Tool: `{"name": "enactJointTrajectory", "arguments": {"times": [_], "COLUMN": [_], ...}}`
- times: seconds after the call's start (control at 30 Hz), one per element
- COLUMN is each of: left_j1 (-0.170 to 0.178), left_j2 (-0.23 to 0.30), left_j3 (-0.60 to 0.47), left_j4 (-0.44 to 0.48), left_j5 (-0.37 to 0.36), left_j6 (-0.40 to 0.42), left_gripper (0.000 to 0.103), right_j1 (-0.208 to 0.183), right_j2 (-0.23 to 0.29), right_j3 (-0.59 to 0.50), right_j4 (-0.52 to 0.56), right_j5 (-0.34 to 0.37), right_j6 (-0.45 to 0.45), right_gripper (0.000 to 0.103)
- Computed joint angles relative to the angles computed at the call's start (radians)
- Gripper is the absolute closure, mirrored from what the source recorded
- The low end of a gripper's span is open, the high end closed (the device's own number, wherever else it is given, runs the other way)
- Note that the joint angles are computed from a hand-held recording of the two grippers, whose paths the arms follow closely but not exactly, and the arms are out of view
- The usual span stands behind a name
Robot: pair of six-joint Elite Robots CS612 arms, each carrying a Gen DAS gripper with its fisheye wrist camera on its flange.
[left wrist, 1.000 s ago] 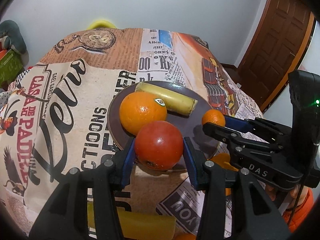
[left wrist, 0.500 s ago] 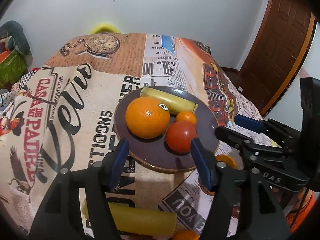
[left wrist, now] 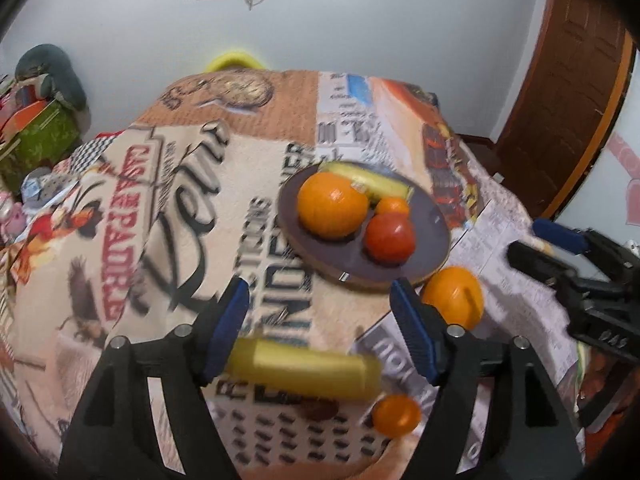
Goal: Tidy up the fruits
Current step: 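Grasp the second yellow cylindrical fruit with the left tool while the right tool grasps the large orange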
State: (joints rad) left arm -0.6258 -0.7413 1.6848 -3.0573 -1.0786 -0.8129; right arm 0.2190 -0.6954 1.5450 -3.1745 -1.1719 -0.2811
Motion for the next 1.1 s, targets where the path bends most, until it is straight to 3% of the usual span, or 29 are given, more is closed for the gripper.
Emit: {"name": "enactJointTrajectory", "arguments": {"times": [0.17,0.37,0.53,0.6,0.67,0.83,1.0,1.1], "left_j1": [-0.012,-0.017,-0.015,-0.015,-0.014,-0.001,0.006,0.011], "left_j2": [-0.009,0.004,0.028,0.038,0.046,0.055,0.052,0.042], "left_j3": [0.032,0.035,0.005,-0.01,-0.021,-0.028,-0.012,0.011], "left_j4": [0.062,0.043,0.058,0.079,0.092,0.064,0.021,0.01], "left_j5": [0.007,-0.063,-0.108,-0.093,-0.07,-0.062,-0.057,-0.054], "left_j6": [-0.066,-0.075,-0.058,-0.059,-0.058,-0.04,-0.01,-0.018], "left_gripper": [0.026,0.019,0.018,0.012,0.011,0.012,0.027,0.03], "right_j1": [0.003,0.005,0.009,0.011,0.012,0.005,0.007,0.015], "right_j2": [-0.01,-0.009,-0.001,0.005,0.01,0.025,0.038,0.046], "right_j3": [0.039,0.06,0.057,0.049,0.042,0.005,-0.023,-0.037], "right_j4": [-0.015,0.022,0.066,0.081,0.09,0.149,0.192,0.209], "right_j5": [-0.039,-0.066,-0.068,-0.068,-0.066,-0.024,0.007,0.004], "right_j6": [-0.032,-0.067,-0.076,-0.081,-0.083,-0.056,-0.05,-0.061], "right_gripper": [0.036,0.033,0.033,0.033,0.033,0.032,0.029,0.029]}}
